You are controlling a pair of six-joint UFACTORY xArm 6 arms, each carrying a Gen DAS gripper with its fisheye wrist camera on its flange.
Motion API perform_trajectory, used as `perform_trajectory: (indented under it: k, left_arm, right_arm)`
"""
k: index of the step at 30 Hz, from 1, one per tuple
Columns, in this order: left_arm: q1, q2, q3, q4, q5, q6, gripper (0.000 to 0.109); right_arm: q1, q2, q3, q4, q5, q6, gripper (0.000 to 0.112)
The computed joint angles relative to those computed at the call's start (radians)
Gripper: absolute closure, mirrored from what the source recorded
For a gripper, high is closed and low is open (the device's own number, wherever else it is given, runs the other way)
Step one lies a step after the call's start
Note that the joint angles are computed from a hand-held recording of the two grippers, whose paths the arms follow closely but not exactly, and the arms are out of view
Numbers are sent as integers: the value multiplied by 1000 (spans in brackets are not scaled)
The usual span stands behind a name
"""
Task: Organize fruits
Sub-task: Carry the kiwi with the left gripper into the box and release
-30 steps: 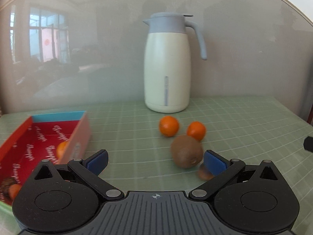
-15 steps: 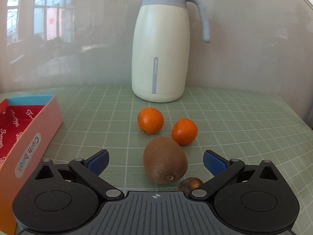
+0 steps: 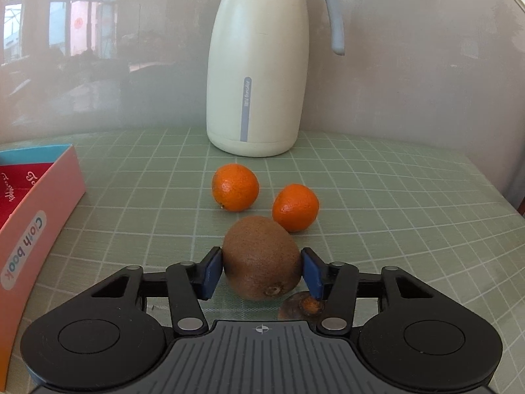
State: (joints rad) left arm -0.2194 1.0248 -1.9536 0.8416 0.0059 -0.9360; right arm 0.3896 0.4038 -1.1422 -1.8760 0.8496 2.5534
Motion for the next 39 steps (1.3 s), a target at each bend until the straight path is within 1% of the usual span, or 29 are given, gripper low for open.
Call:
perform_trajectory:
  k: [6, 8, 9, 10, 13, 18, 24, 26, 32, 35, 39]
  left_arm:
    - [0, -1, 19, -89, -24, 79, 58]
    - [2, -6, 25, -93, -26, 76, 58]
    - [4, -4, 21, -65, -24, 49, 58]
    - [9, -3, 14, -19, -24, 7, 58]
    - [30, -20, 10, 232, -29, -215, 58]
    - [60, -74, 18, 615, -31, -566, 58]
    - [87, -151, 41, 1005, -24, -936, 58]
    - [94, -173, 46, 1119, -20, -1040, 58]
    - [115, -246, 96, 1392, 3, -1304, 58]
    - [127, -286, 136, 1502, 28, -1411, 58]
    - [159, -331, 195, 1536, 66, -1448, 58]
  right_arm:
    - [-2, -1, 0, -27, -17, 12, 21]
    - [-3, -1, -1, -27, -20, 11, 21]
    - [-3, -1, -2, -26, -20, 10, 21]
    - [-2, 0, -2, -27, -20, 9, 21]
    - [-1, 0, -4, -32, -24, 6, 21]
    - [-2, 4, -11, -37, -32, 0, 21]
    - [5, 20, -34, -32, -40, -29, 21]
    - [8, 24, -40, -34, -40, -31, 21]
    - [14, 44, -67, -23, -47, -59, 21]
    - [20, 55, -83, -18, -49, -75, 21]
    - [28, 70, -103, -16, -53, -96, 21]
